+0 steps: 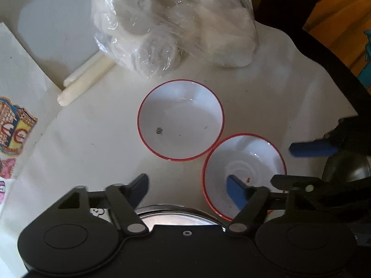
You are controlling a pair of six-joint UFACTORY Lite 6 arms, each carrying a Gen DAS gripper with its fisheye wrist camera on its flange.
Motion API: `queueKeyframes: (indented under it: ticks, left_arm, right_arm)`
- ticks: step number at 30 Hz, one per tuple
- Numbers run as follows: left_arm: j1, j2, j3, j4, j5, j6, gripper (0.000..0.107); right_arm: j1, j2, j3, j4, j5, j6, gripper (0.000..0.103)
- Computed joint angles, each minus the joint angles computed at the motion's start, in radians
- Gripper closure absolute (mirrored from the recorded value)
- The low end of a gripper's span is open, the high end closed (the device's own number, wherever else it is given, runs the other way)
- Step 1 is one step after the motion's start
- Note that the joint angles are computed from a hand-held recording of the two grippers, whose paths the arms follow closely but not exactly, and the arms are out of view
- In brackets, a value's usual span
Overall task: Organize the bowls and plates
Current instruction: 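Close the left tool on a red-rimmed white bowl while the right tool grips it too, then carry the white bowl with both tools and lower it into the steel bowl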
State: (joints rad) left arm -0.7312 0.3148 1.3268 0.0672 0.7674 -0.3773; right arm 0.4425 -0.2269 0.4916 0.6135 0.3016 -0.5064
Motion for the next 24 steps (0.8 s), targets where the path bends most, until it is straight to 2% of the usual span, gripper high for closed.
queueKeyframes:
  ticks: [4, 9, 11, 15, 19, 24]
  left_arm:
    - [0.013, 0.013, 0.02, -0.044, 0.001, 0.004, 0.063]
    - [0.024, 0.028, 0.04, -0.109, 0.009, 0.008, 0.076]
    - [0.02, 0.035, 0.046, -0.118, 0.012, -0.008, 0.088]
    - [0.018, 0.057, 0.063, -0.133, 0.034, -0.073, 0.094]
    - [0.009, 0.069, 0.074, -0.144, 0.049, -0.128, 0.102]
    - [-0.017, 0.069, 0.079, -0.108, 0.053, -0.225, 0.102]
  right_arm:
    - [-0.019, 0.048, 0.028, 0.107, 0.017, -0.092, 0.077]
    - [-0.058, 0.086, 0.05, 0.209, 0.054, -0.195, 0.087]
    - [-0.075, 0.097, 0.058, 0.226, 0.068, -0.21, 0.089]
    - [-0.128, 0.136, 0.088, 0.267, 0.103, -0.226, 0.096]
    - [-0.179, 0.171, 0.109, 0.335, 0.13, -0.297, 0.098]
    - [-0.218, 0.21, 0.127, 0.387, 0.163, -0.372, 0.098]
